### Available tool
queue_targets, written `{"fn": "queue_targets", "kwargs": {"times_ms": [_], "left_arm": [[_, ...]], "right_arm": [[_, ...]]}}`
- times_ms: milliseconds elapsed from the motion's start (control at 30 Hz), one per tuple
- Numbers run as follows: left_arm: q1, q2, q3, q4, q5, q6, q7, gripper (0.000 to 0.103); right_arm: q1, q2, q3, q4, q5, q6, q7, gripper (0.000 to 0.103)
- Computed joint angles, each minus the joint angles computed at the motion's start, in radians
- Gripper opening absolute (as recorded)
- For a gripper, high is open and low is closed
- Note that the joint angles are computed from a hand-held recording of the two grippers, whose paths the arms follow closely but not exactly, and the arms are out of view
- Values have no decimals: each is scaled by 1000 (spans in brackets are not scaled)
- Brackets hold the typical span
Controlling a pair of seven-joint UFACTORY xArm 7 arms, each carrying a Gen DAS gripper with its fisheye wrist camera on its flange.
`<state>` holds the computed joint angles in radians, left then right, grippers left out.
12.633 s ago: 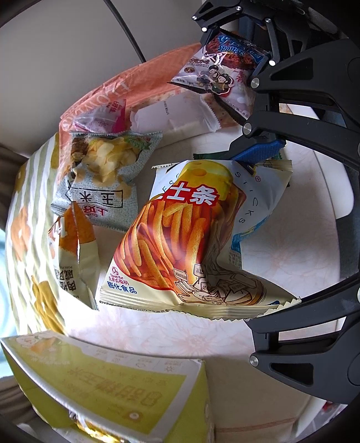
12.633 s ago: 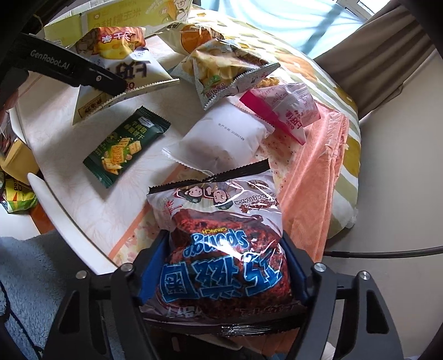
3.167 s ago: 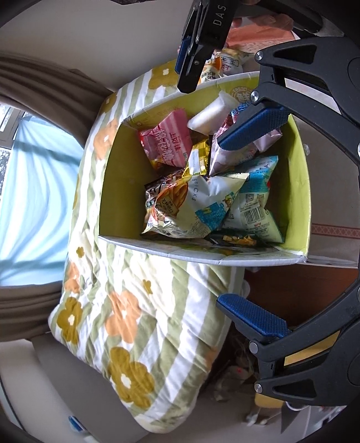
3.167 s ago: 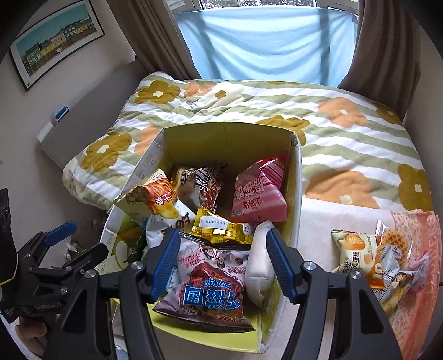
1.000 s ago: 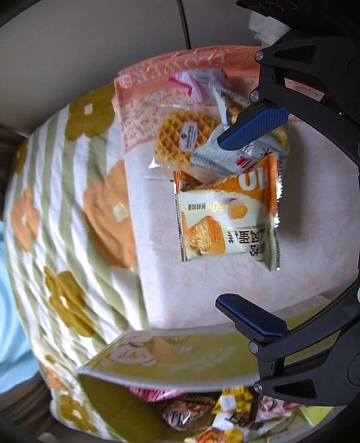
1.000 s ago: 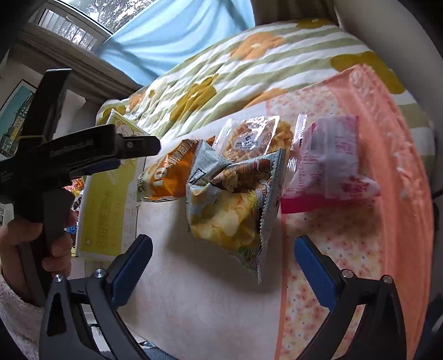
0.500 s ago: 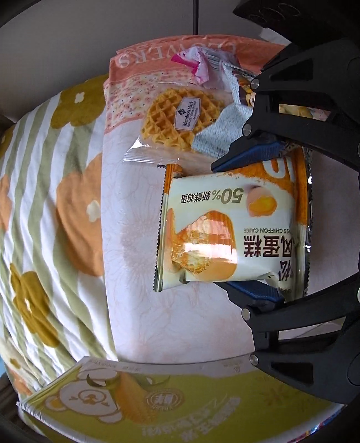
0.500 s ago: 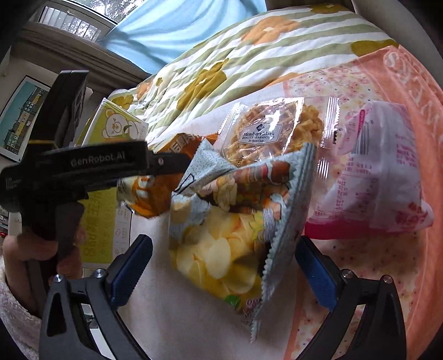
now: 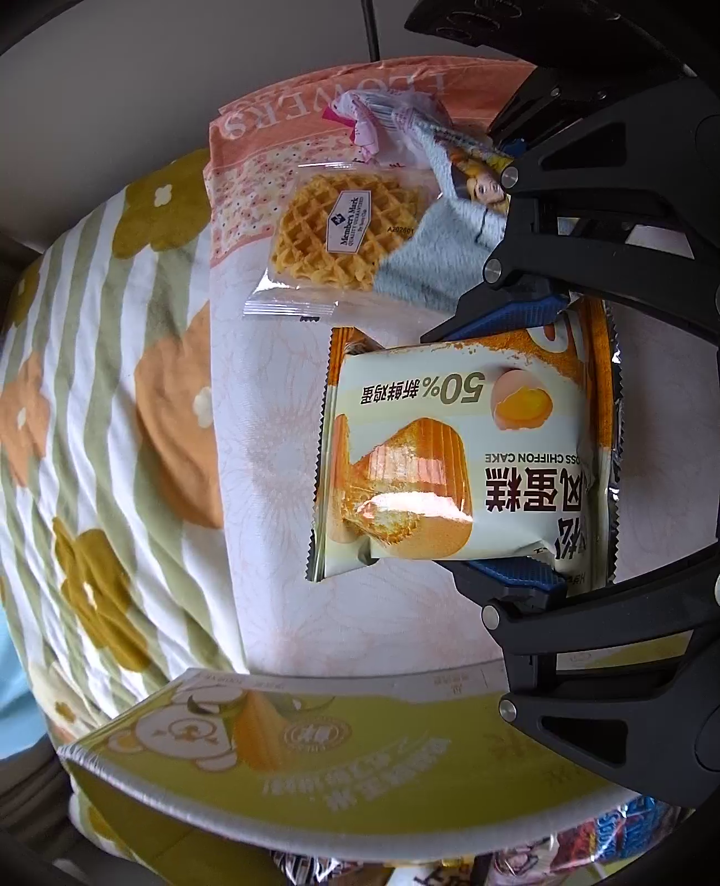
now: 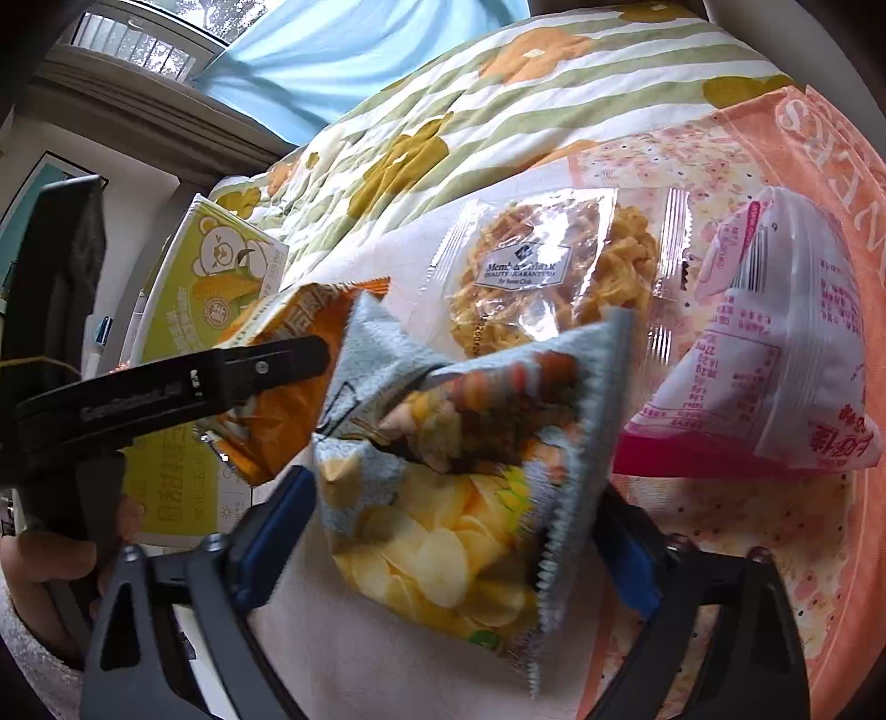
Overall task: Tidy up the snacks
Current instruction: 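Grasp the chiffon cake packet with the left tool while the right tool grasps the potato chip bag, then lift both items and carry them over the box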
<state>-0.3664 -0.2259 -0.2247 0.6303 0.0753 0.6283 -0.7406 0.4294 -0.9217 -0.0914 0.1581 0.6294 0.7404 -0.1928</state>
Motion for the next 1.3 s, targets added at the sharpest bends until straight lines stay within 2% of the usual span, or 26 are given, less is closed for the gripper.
{"fn": "queue_targets", "kwargs": {"times_ms": [33,67,267,400,600,867,1000,1100,1300], "left_arm": [[0,-10,-1,-3,3,5,-2,61],[0,-19,-2,-7,5,8,-4,61],[-4,-76,-18,-30,13,22,-31,61],[-13,-146,-29,-42,11,48,-47,61],[-19,-288,-51,-19,13,133,-64,61],[23,-526,-55,-22,11,250,-89,61],[56,-645,-33,-42,14,305,-63,61],[88,-729,-7,-58,20,343,-19,61],[181,-872,106,-99,31,382,133,61]], "right_arm": [[1,2,-2,1,-1,4,-1,83],[-1,-4,4,0,-5,6,3,77],[-17,-68,25,-21,-34,34,47,67],[-35,-135,28,-23,-60,69,87,65],[-67,-251,35,24,-126,156,139,64],[-38,-206,62,194,-165,207,119,64],[-8,-157,97,263,-158,184,110,64],[25,-94,140,317,-135,129,127,64],[86,58,228,413,-126,6,204,64]]}}
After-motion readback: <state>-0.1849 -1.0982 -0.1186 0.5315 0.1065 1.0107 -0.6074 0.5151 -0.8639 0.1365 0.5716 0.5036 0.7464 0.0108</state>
